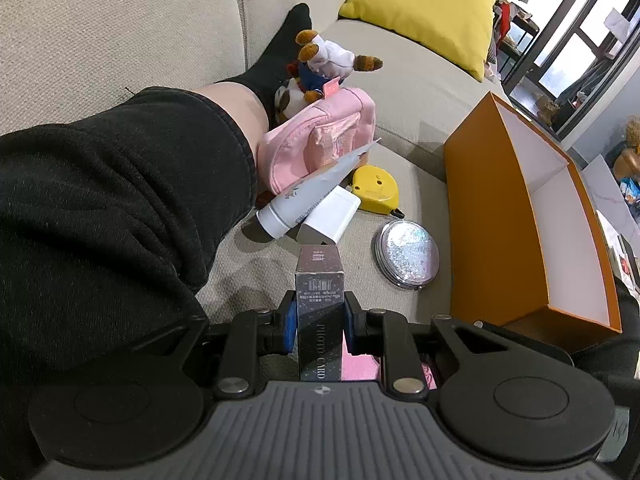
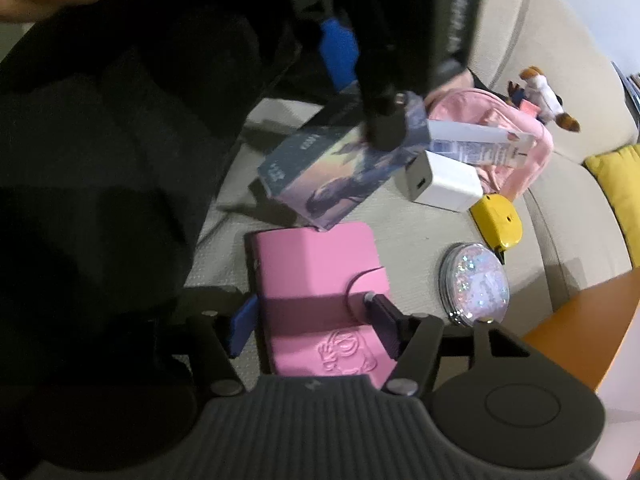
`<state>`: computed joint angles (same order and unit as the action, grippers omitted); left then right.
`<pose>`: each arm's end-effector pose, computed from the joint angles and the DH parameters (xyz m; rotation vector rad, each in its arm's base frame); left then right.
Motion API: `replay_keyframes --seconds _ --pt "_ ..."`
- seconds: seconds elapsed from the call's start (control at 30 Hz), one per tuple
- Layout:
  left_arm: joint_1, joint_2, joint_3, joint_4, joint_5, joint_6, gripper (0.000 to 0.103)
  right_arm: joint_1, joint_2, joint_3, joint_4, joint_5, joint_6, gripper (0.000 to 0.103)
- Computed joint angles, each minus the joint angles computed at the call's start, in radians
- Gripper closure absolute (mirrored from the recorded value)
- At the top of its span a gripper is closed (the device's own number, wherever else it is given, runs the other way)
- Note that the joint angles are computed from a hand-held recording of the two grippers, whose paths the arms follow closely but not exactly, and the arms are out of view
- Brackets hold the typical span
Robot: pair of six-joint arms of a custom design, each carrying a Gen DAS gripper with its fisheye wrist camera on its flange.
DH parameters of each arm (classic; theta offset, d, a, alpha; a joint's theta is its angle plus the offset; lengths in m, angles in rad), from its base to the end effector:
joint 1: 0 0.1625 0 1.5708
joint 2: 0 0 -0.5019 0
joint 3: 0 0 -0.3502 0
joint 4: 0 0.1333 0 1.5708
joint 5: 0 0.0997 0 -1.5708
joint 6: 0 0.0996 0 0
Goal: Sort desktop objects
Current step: 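Lift the photo card box with the left tool while the right tool grasps the pink notebook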
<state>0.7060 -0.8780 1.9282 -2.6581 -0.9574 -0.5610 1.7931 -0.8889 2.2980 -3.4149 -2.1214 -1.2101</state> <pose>-0.3309 -0.5327 0.1672 0.3842 2.6126 -0.5840 0.1892 -0.4687 0.1716 1.4962 -1.9525 0.1490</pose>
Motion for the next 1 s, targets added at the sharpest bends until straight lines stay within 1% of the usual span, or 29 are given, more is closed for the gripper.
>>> replay_keyframes --seconds 0.03,0.1,0.13,0.2,0.27,0.33,0.4,0.53,0.57,0.63,0.7,0.77,0.93,1.0 --pt "0.000 0.000 0.001 -0.001 0.000 0.001 0.077 0.001 0.002 -0.001 0.002 -0.005 -0.003 0.037" --pt "0.000 0.000 0.001 -0.001 0.000 0.001 0.077 0.003 0.008 -0.004 0.005 -0.017 -0.008 0.030" --pt "0.000 0.000 0.001 -0.001 0.000 -0.001 0.077 0.004 0.016 -0.004 -0.003 -0.026 -0.013 0.029" --pt "-0.001 0.000 0.003 -0.003 0.002 -0.001 0.077 0.005 0.041 -0.001 -0.054 -0.041 -0.036 0.025" --pt "-0.001 0.000 0.003 -0.004 0.001 0.000 0.077 0.002 0.061 0.004 -0.104 -0.044 -0.062 0.025" --pt "0.000 -0.001 0.004 -0.005 -0.001 -0.001 0.077 0.000 0.075 0.008 -0.144 -0.047 -0.082 0.027" --pt "0.000 -0.002 0.005 -0.006 -0.001 -0.001 0.077 0.000 0.078 0.013 -0.171 -0.048 -0.092 0.032" --pt "0.002 -0.003 0.005 -0.012 -0.007 -0.001 0.077 -0.002 0.049 0.010 -0.126 -0.038 -0.062 0.037" --pt "0.002 -0.004 0.006 -0.015 -0.007 -0.001 0.077 -0.003 0.031 0.006 -0.089 -0.027 -0.041 0.046" --pt "0.002 -0.006 0.009 -0.030 -0.008 -0.001 0.077 -0.003 -0.014 -0.006 0.002 0.002 0.003 0.059" --pt "0.006 -0.011 0.007 -0.039 -0.017 -0.006 0.077 -0.003 -0.043 -0.021 0.063 0.019 0.041 0.065" --pt "0.011 -0.014 0.002 -0.040 -0.025 -0.008 0.077 -0.004 -0.063 -0.032 0.099 0.032 0.061 0.068" --pt "0.007 -0.019 0.000 -0.046 -0.016 -0.005 0.077 0.001 -0.096 -0.064 0.150 0.047 0.089 0.078" --pt "0.006 -0.022 -0.007 -0.027 -0.010 -0.008 0.078 0.005 -0.086 -0.075 0.107 0.030 0.076 0.082"
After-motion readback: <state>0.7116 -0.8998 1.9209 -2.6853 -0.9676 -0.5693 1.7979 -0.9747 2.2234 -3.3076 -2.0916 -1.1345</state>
